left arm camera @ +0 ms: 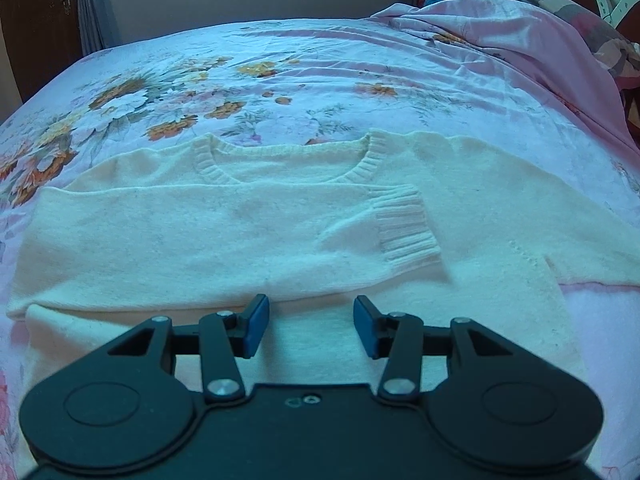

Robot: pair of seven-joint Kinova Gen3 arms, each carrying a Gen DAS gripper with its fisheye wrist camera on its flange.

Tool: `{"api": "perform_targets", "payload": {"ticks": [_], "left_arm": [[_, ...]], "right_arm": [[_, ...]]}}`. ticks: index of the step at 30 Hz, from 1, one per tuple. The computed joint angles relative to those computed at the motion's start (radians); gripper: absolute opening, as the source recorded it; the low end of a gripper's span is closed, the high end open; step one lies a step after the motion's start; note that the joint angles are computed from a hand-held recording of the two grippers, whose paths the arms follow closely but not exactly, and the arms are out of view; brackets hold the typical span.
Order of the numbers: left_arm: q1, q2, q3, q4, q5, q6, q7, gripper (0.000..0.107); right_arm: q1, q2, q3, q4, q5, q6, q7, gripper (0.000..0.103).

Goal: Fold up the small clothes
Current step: 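Grasp the cuff with the right gripper, fold it across the body, release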

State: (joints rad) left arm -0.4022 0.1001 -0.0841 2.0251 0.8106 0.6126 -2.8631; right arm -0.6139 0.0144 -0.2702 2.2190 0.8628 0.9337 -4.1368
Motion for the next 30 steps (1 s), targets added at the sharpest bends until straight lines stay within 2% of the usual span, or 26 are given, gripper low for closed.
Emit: {"api": "perform_targets", "payload": {"ticks": [2, 3, 4, 6, 10, 12, 16, 18, 21, 23, 25, 27, 28, 29, 30], "left_arm": [[-0.004, 0.003, -0.001, -0.001, 0.006, -0.002, -0.011, 0.044], [-0.007, 0.003, -0.002, -0.001, 0.010, -0.004, -0.019, 0.044], [-0.011, 0.002, -0.002, 0.000, 0.019, -0.005, -0.030, 0.044], [-0.020, 0.007, -0.007, -0.008, 0.025, 0.004, -0.031, 0.044], [-0.051, 0.013, -0.019, -0.029, 0.043, 0.041, -0.044, 0.044], [-0.068, 0.012, -0.027, -0.036, 0.054, 0.060, -0.060, 0.044], [-0.111, 0.019, -0.050, -0.071, 0.071, 0.115, -0.068, 0.044], [-0.135, 0.026, -0.061, -0.090, 0.079, 0.137, -0.071, 0.044], [-0.169, 0.040, -0.072, -0.118, 0.082, 0.155, -0.076, 0.044], [-0.187, 0.056, -0.076, -0.142, 0.074, 0.167, -0.057, 0.044], [-0.210, 0.078, -0.076, -0.175, 0.066, 0.198, -0.029, 0.046], [-0.233, 0.099, -0.070, -0.205, 0.061, 0.241, -0.003, 0.049], [-0.249, 0.112, -0.067, -0.225, 0.062, 0.281, 0.007, 0.056], [-0.263, 0.124, -0.063, -0.245, 0.062, 0.321, 0.024, 0.066], [-0.274, 0.132, -0.058, -0.255, 0.071, 0.349, 0.034, 0.070]], "right_arm": [[-0.002, -0.002, -0.007, 0.009, 0.017, 0.003, -0.032, 0.017], [0.006, 0.000, -0.031, 0.007, 0.027, 0.022, -0.039, 0.011], [0.014, 0.001, -0.066, 0.007, 0.047, 0.050, -0.057, 0.005], [-0.020, 0.022, -0.095, -0.019, 0.089, 0.131, -0.043, 0.005], [-0.119, 0.060, -0.051, -0.090, 0.219, 0.177, 0.047, 0.005], [-0.197, 0.092, 0.031, -0.148, 0.300, 0.140, 0.098, 0.005], [-0.293, 0.193, 0.102, -0.328, 0.427, 0.038, 0.201, 0.005], [-0.276, 0.260, 0.066, -0.420, 0.494, -0.044, 0.231, 0.005], [-0.196, 0.383, -0.057, -0.559, 0.573, -0.166, 0.294, 0.005], [-0.149, 0.474, -0.135, -0.652, 0.568, -0.236, 0.375, 0.005], [-0.115, 0.562, -0.209, -0.745, 0.512, -0.248, 0.456, 0.006], [-0.073, 0.629, -0.279, -0.803, 0.433, -0.254, 0.538, 0.028], [-0.063, 0.634, -0.286, -0.806, 0.401, -0.273, 0.562, 0.050], [-0.064, 0.621, -0.275, -0.795, 0.384, -0.288, 0.570, 0.063], [-0.081, 0.597, -0.245, -0.776, 0.384, -0.299, 0.562, 0.064]]}}
